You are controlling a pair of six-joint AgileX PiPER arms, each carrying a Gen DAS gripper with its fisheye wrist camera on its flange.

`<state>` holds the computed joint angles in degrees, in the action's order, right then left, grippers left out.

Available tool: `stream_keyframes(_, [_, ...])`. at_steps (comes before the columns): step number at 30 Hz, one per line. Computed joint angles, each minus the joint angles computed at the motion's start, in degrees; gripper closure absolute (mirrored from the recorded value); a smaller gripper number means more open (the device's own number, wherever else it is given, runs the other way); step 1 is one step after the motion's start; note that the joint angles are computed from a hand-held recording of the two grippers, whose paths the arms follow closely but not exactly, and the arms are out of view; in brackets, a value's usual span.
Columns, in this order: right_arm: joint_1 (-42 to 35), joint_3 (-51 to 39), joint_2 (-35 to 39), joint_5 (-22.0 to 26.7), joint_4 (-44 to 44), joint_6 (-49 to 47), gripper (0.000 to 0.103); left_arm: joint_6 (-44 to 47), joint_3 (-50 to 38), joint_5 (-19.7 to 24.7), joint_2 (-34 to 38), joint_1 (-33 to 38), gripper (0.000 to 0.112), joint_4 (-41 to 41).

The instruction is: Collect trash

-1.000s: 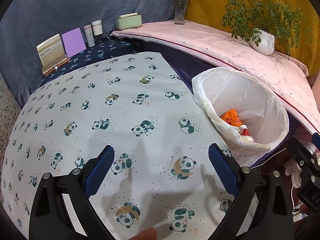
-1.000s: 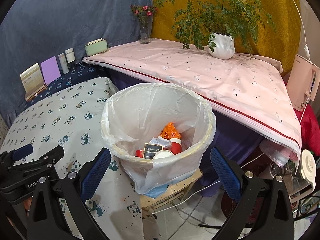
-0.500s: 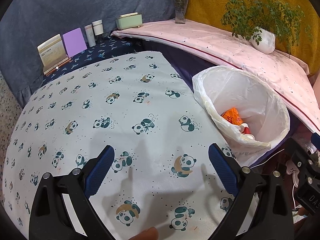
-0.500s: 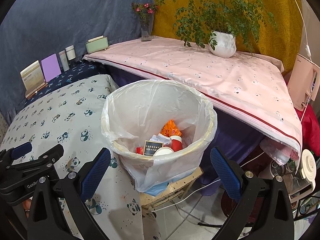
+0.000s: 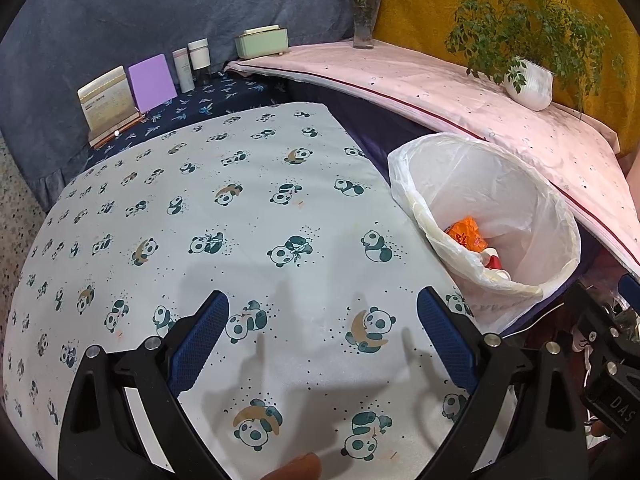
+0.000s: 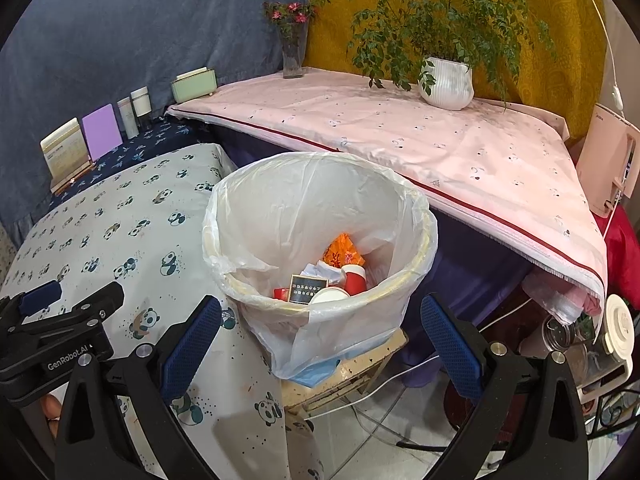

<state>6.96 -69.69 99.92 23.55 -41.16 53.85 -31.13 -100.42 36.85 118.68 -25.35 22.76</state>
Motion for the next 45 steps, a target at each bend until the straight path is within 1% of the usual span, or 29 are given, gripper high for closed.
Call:
stream_keyframes(20, [0.07,0.71,0.10,-0.19,-0.83,0.95,0.007,-0.47,0.94,-0.62,-0.33,-0.32,0.021,0.52])
stream_keyframes(37, [0.12,1.34,-0.04,-0.44,-1.24,1.54,0.007,-0.89,1.06,-0.19,-0.44,-0.72,0.022,0.76])
stream_keyframes(45, [0.14,1.35,-0.01,-0.38,-1.12,1.47,0.007,0.26,0.12,0.38,-0.03,-0.75,0.022,0.06])
